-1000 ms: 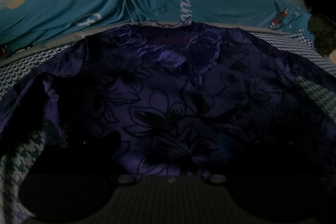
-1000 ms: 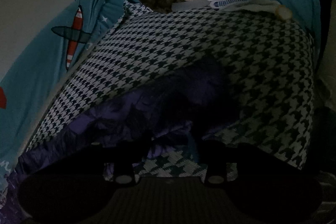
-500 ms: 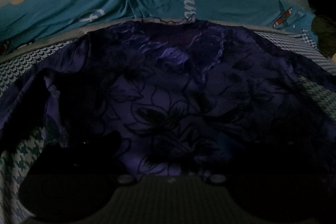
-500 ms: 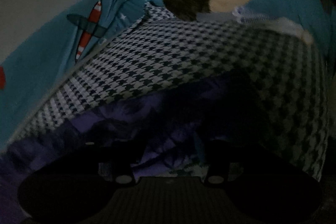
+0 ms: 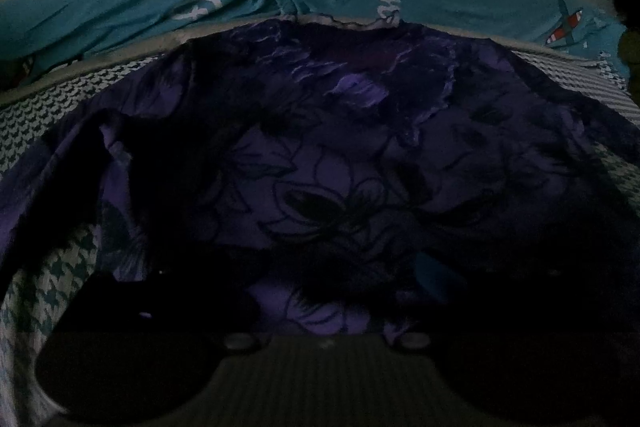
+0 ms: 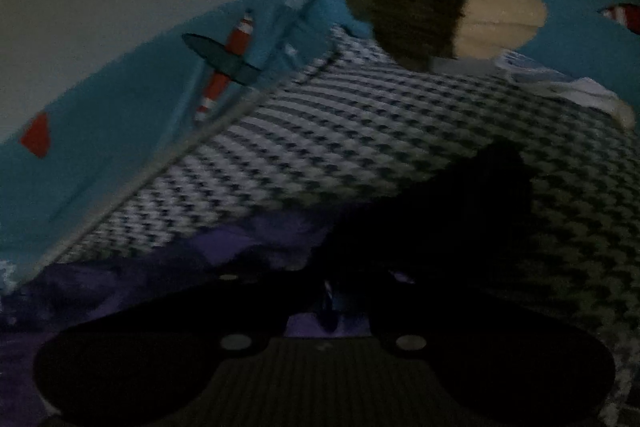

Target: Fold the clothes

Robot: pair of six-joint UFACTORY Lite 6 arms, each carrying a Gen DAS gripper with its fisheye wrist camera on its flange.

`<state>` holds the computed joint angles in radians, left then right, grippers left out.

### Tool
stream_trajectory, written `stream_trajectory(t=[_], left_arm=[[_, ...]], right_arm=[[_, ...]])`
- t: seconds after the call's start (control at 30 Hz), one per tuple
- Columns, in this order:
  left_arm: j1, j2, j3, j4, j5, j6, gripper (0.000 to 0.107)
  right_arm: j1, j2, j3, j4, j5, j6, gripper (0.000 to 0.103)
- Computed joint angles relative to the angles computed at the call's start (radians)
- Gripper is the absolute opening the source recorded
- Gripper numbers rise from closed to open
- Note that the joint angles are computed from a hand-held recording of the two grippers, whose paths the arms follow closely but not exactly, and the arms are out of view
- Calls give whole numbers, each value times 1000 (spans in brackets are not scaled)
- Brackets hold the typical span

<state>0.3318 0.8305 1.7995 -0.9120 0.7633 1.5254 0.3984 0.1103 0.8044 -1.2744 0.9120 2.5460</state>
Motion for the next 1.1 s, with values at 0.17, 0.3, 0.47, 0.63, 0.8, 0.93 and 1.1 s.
stream_trajectory(t=[0.17, 0.3, 0.47, 0.63, 0.8, 0.93, 1.1], left_arm=[[-4, 2, -2, 9, -20, -7, 103], [-3, 2, -3, 8, -23, -7, 103], [-1, 4, 0, 10, -24, -11, 103], [3, 14, 14, 15, -27, -20, 103], [6, 26, 32, 25, -27, -32, 103], [8, 29, 36, 37, -27, -37, 103], [12, 41, 59, 59, -23, -63, 103]], right_arm=[[40, 20, 54, -95, -21, 35, 6], [80, 75, 137, -164, -40, 46, 6], [118, 164, 253, -237, -72, 58, 6], [145, 250, 370, -280, -104, 45, 6], [173, 330, 490, -312, -129, 25, 6], [190, 387, 586, -329, -158, -3, 6], [210, 487, 729, -360, -205, -40, 6]])
